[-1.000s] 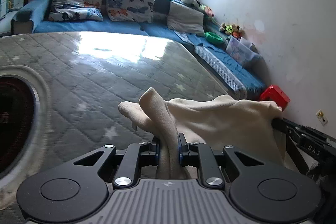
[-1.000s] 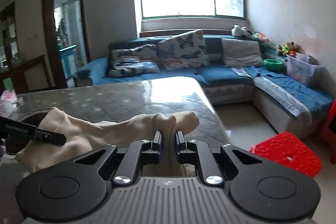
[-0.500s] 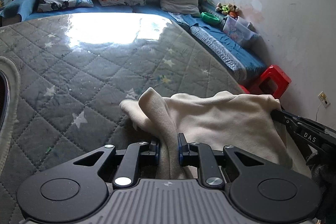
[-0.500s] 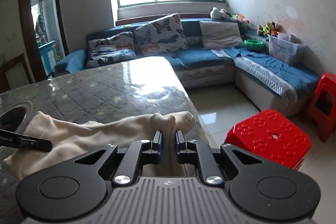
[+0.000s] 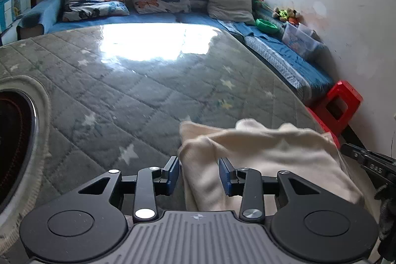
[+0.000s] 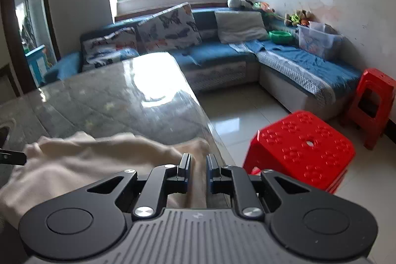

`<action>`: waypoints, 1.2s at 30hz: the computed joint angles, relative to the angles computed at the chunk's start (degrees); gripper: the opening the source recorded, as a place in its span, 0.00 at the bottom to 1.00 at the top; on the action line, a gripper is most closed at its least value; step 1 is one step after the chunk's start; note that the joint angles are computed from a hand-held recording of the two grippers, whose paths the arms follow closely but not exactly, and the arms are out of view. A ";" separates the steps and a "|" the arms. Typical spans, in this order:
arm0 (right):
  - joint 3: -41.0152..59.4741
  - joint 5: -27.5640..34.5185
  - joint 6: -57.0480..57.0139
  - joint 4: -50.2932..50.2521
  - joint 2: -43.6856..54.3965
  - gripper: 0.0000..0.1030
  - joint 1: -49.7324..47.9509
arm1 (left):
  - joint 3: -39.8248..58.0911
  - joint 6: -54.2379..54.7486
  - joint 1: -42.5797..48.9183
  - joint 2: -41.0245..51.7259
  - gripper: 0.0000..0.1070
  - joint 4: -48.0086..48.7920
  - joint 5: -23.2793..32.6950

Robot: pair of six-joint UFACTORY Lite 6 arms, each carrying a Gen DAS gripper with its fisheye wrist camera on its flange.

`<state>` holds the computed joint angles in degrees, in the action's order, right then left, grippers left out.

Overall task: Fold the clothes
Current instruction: 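Lower the folded shirt onto the table and open both grippers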

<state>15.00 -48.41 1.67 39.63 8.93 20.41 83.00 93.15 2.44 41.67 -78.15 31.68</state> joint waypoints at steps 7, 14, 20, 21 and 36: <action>5.53 2.47 2.00 -6.53 1.84 0.13 0.12 | 3.18 -1.02 -3.17 1.55 0.36 -0.91 -2.13; 14.38 4.16 2.28 -9.16 9.69 0.13 1.04 | 6.03 -1.17 -6.08 3.93 0.36 -0.91 -3.58; 18.75 4.74 2.28 -9.23 14.89 0.14 0.62 | 9.63 -3.33 -8.75 7.39 0.36 0.69 -5.93; 18.82 4.80 2.37 -9.44 15.27 0.14 0.25 | 10.01 -3.83 -9.03 7.82 0.36 1.01 -6.20; 16.56 5.03 -0.84 -5.91 11.56 0.24 4.39 | 7.85 0.65 -10.33 6.73 0.36 -2.91 -8.99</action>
<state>31.56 -43.37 0.83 33.72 20.50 24.80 90.85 93.80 -7.90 48.39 -81.06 22.69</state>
